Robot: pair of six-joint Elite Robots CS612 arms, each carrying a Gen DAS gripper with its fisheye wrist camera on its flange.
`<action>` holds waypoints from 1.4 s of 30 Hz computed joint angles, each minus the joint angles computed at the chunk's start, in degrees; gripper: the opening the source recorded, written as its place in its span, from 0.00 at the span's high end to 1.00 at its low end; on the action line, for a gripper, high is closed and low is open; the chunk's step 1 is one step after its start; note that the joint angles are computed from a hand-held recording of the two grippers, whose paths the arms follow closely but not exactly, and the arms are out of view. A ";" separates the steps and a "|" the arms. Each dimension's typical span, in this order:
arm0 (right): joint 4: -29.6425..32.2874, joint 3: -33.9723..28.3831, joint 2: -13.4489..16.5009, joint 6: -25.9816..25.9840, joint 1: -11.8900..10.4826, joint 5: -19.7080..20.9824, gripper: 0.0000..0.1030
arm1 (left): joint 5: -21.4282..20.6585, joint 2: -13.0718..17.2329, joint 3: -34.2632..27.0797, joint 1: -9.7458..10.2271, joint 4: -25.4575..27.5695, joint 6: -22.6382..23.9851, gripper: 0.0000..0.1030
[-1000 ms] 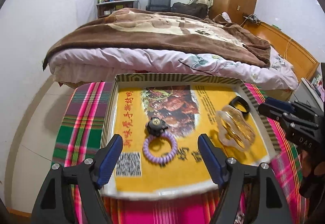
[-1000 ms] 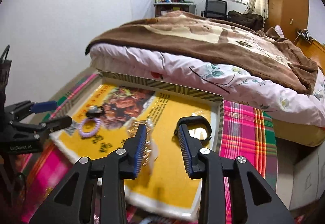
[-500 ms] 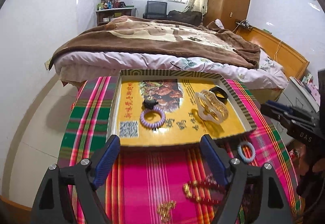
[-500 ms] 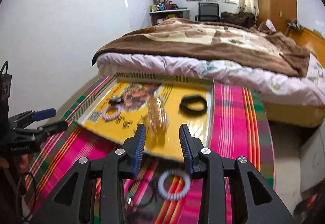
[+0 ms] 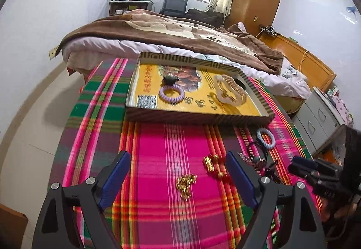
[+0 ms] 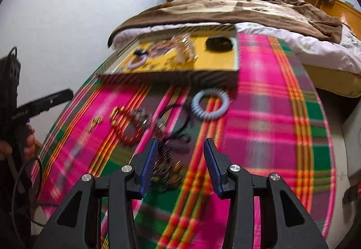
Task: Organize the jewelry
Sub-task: 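Grasp the dark bead strand with the right tool while the left tool approaches the gold chain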
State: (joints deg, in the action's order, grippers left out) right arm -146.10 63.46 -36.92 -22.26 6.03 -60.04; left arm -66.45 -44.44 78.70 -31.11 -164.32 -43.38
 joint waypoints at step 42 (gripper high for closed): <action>-13.87 7.43 -2.47 6.37 -1.29 -3.91 0.86 | -1.98 -0.46 1.23 -0.51 7.37 -2.73 0.17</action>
